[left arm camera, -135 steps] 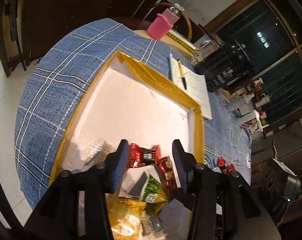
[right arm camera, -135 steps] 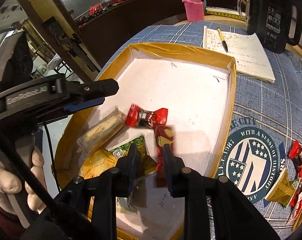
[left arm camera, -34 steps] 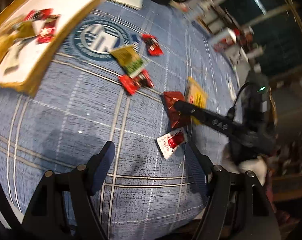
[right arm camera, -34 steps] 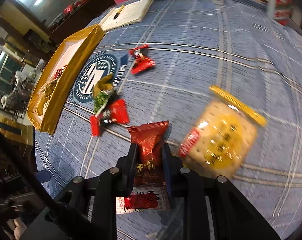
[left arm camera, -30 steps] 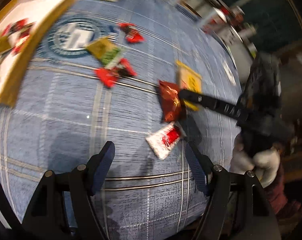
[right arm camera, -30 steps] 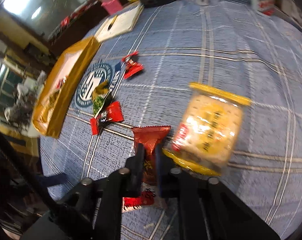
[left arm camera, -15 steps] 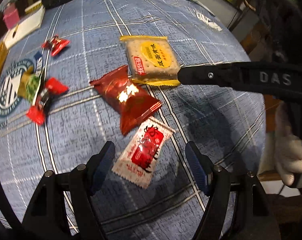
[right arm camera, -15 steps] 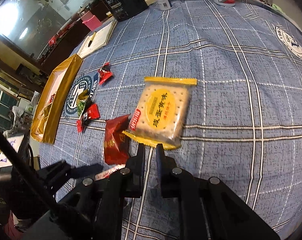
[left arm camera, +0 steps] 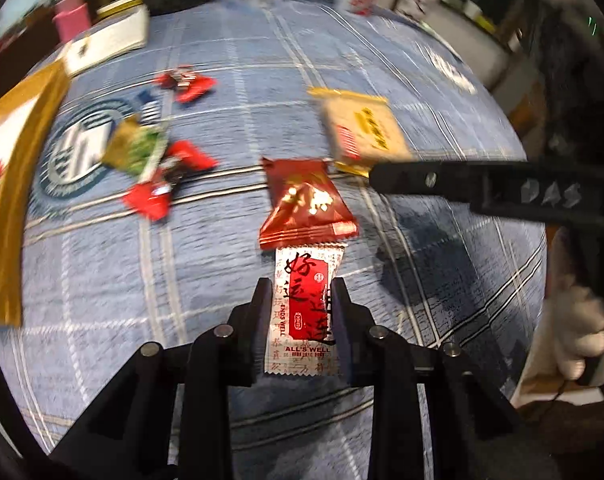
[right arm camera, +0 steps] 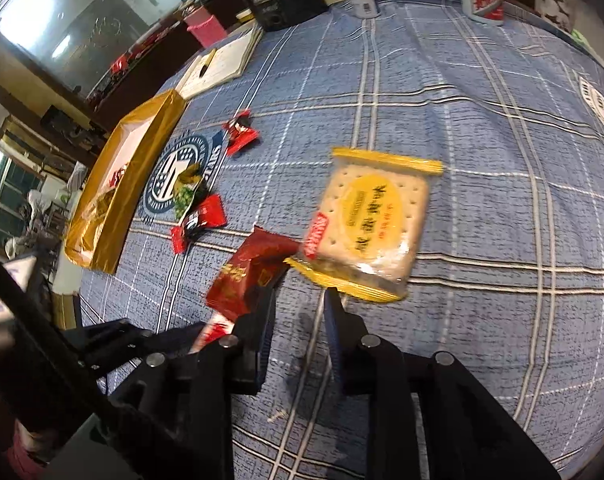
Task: Organize snacks
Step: 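Grasp the white-red packet with the left tool while the right tool lifts the dark red bag, then carry both packets into the white tray and open both tools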
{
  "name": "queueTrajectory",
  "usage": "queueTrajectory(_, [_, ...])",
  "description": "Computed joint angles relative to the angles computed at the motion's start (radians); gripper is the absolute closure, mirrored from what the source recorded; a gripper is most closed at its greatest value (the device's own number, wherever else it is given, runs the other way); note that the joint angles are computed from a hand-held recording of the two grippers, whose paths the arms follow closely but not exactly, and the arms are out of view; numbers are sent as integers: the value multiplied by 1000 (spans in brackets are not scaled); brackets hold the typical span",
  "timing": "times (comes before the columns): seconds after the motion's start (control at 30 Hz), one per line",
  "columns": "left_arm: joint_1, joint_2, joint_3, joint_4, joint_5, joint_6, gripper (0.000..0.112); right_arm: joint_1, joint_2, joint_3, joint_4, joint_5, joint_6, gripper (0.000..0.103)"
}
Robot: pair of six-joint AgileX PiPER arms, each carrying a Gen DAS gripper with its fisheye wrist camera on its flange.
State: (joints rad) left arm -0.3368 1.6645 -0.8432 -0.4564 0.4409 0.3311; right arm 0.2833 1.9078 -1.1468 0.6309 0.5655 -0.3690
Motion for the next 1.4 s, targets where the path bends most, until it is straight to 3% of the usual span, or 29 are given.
queueTrajectory(0.13, [106, -115, 85, -111, 29, 117, 81, 53, 43, -54, -31, 14, 54, 69])
queueTrajectory(0.2, [122, -138, 101, -141, 31, 135, 81, 80, 65, -81, -29, 21, 75, 63])
queueTrajectory(0.33, [153, -165, 129, -178, 48, 182, 81, 116, 94, -120, -28, 27, 119, 61])
queueTrajectory(0.47, [227, -205, 164, -254, 89, 277, 81, 169, 122, -172, -163, 4, 277, 57])
queueTrajectory(0.67, [371, -228, 148, -297, 163, 364, 81, 249, 174, -252, -460, 19, 586, 59])
queueTrajectory(0.7, [404, -236, 144, -301, 183, 381, 81, 252, 179, -256, -472, 26, 600, 72])
queueTrajectory(1.07, [799, -152, 0, -393, 392, 574, 81, 300, 75, -206, -519, -16, 710, 72])
queueTrajectory(1.23, [915, -63, -105, -379, 433, 593, 81, 361, 117, -380, -528, 62, 721, 72])
queueTrajectory(1.4, [964, 46, -208, -367, 476, 588, 81, 439, 286, -719, -522, 210, 719, 72])
